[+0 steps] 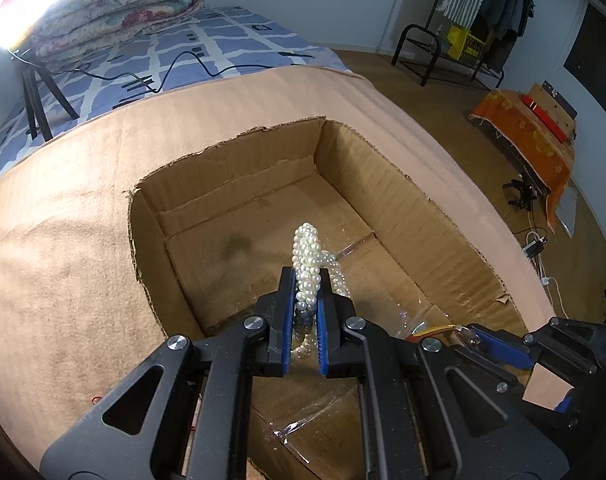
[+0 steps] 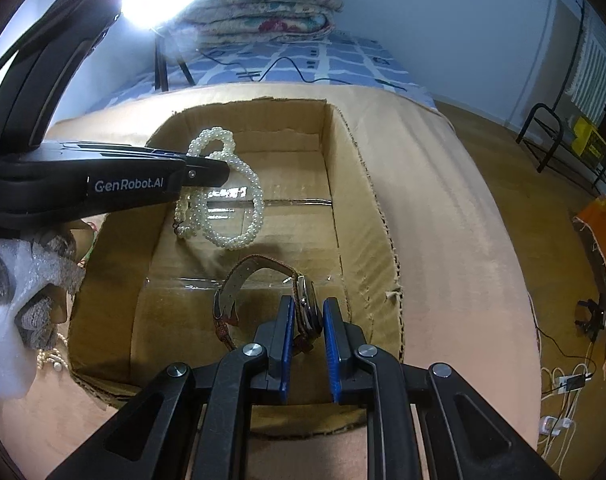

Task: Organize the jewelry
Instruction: 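Open the left tool to drop the necklace in the box while the right tool releases the watch, then move the left tool to the bead bracelet while the right tool approaches the black bangle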

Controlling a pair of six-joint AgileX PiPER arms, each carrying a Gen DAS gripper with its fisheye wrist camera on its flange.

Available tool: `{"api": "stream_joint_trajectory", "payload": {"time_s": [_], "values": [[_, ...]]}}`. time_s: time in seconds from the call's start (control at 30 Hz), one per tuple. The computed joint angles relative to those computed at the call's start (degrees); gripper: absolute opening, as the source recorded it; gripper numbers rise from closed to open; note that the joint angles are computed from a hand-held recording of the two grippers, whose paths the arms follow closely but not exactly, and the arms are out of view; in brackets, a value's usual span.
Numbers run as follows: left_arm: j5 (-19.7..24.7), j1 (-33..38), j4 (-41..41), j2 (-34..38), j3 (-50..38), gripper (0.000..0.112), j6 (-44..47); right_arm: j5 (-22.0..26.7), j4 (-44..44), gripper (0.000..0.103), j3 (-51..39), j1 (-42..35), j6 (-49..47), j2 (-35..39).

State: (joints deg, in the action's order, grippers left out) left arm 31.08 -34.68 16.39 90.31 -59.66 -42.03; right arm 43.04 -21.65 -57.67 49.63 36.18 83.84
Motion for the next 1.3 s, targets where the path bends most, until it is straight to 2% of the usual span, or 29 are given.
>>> {"api": "stream_joint_trajectory", "payload": {"time_s": [0.13,0.2,0.27,0.43,0.6,0.77,0.87,1.13,1.3], "values": [[0.54,-0.48,1.09,-0.04,-0.48,0.008,-0.86,0.13,-0.25,0.016,-0.34,-0.05,0.3,0.63],[0.75,-0.44,1.0,-0.13,-0.65,0.018,-0.79,0.03,-0.72,0.018,-0.21,0.04,0.74,0.38],[0.55,-0.35,1.4,-0.9,-0.23,0.045,-1.36,0.0,-1.26,0.025,-0.3,0.22,1.2,0.27],[1.17,-0.35,1.87,-3.86,0.95,0.046,-1.76,0.28,-3.0,0.037,0.14,0.98,3.5,-1.48],[3.57,-0.6,3.64,-9.27,2.8,0.046,-2.91,1.29,-3.83,0.037,0.88,2.38,5.67,-4.07],[6.85,-0.23,3.9,-16.31,5.16,0.046,-2.84,3.87,-5.97,0.045,1.25,6.13,9.38,-7.88],[10.06,-0.85,5.26,-21.21,6.36,0.046,-3.52,6.14,-7.73,0.052,1.01,9.11,12.15,-10.2],[19.65,0.42,4.89,-36.43,10.01,0.046,-0.21,13.48,-11.84,0.077,-0.69,19.66,19.2,-16.08],[25.7,5.85,0.76,-46.66,12.47,0.046,6.5,17.86,-16.03,0.083,-1.19,27.51,24.69,-17.04]]}}
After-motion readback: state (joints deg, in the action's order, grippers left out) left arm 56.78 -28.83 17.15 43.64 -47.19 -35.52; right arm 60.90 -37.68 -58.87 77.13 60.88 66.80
